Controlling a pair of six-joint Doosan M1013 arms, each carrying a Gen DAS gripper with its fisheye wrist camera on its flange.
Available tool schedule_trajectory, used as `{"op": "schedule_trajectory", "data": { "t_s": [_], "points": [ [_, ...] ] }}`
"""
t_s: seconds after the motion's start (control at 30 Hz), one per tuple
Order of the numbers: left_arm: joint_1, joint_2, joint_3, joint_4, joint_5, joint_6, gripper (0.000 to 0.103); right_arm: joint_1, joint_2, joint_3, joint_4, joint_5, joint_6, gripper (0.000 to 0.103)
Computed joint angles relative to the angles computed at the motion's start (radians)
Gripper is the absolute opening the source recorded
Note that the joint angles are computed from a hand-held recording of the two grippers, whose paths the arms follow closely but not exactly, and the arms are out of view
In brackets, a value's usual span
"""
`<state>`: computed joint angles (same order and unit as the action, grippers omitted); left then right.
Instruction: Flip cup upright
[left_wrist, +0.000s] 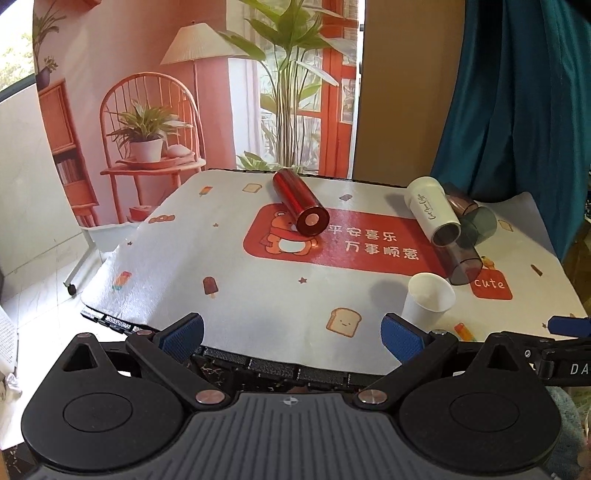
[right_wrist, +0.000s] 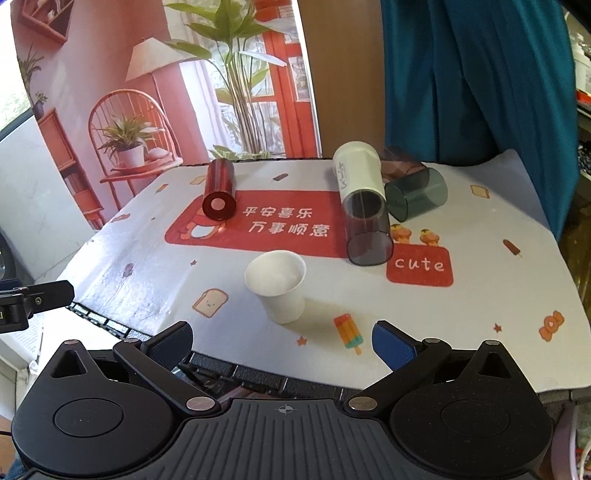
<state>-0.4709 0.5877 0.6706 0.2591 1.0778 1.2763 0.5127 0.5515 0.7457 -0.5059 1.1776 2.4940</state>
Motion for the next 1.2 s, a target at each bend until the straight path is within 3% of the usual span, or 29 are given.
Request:
{"op": "schedule_trajectory", "data": {
  "t_s": [0.37,1.2],
  "points": [
    [-0.006,-0.019,0.032,0.011,-0.010,0.012,0.103,0.023,0.023,-0.040,-0.051,0.029,-0.037,0.103],
    [-0.004,-0.023,0.040,0.004,-0.012,-0.006,0.103,0.023,0.039,-0.066,-0.046,0.045,-0.060,0.103]
  ]
}}
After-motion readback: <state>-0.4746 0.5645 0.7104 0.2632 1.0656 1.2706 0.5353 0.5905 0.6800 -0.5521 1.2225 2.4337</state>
